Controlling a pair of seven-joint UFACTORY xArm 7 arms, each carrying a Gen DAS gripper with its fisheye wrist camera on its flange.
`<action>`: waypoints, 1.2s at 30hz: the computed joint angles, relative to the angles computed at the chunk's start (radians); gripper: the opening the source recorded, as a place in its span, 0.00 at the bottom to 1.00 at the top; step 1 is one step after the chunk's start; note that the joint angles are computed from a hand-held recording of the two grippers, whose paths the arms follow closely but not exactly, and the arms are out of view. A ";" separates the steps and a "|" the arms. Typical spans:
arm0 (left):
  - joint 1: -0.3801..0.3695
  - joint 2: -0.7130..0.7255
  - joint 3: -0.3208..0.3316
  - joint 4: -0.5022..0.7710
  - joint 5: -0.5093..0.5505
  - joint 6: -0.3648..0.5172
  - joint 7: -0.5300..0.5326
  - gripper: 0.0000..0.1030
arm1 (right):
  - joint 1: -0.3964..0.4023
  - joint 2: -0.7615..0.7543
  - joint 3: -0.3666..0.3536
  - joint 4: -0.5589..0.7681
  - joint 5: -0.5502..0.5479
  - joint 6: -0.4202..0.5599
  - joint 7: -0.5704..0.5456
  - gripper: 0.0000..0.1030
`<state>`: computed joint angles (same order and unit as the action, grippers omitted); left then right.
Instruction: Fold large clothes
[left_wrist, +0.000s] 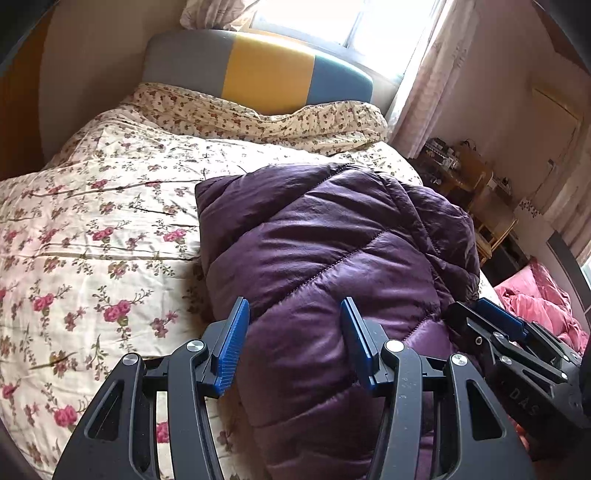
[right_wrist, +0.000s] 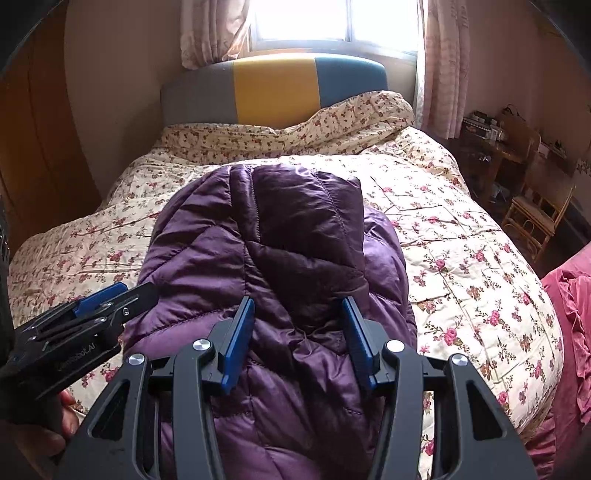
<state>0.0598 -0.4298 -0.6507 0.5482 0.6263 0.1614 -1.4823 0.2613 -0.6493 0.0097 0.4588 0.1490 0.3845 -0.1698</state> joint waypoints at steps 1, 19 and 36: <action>0.003 0.004 -0.002 0.003 0.003 0.000 0.000 0.50 | -0.005 0.005 0.004 0.000 -0.006 0.000 0.001 0.47; -0.109 -0.049 0.049 -0.033 0.011 0.150 -0.164 0.50 | -0.009 -0.041 0.002 -0.022 -0.022 0.021 -0.020 0.47; -0.156 0.005 0.027 0.037 0.141 0.275 -0.353 0.50 | -0.009 0.017 -0.025 -0.001 -0.033 0.000 -0.121 0.47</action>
